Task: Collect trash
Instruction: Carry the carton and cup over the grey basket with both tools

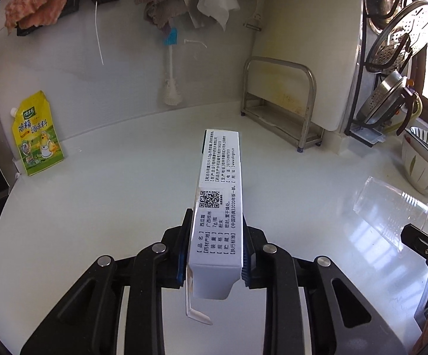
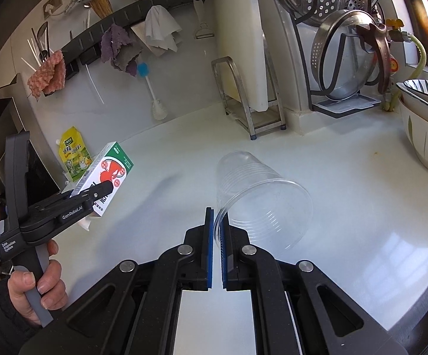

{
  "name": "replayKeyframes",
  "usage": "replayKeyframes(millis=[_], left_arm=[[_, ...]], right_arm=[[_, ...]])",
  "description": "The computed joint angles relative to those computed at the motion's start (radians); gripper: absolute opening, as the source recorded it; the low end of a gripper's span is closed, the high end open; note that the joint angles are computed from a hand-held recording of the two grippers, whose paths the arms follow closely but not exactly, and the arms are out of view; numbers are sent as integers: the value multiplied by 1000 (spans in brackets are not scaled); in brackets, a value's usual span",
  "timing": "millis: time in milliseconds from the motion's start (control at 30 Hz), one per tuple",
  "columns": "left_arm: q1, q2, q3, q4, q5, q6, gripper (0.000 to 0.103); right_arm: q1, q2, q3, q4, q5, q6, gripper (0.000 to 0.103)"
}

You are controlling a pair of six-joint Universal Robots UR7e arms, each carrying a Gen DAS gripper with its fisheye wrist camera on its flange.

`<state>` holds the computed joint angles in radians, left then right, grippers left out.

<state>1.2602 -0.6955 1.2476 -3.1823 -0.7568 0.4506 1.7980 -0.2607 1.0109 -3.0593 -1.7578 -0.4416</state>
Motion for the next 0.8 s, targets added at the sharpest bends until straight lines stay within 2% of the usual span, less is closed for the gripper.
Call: replayKeyframes(millis=[333,633,800], left_arm=[[-58,-237,414,-94,12,-66,26],[-146,-410,734,-126,52,-148,26],[-206,-475,865,-127,60,-193,26]], right_arm=[[22,-124,307,-223,-28,-21,4],[57,-273,715,-524,-88,57,4],[82,-303,891,-650,-126,124,4]])
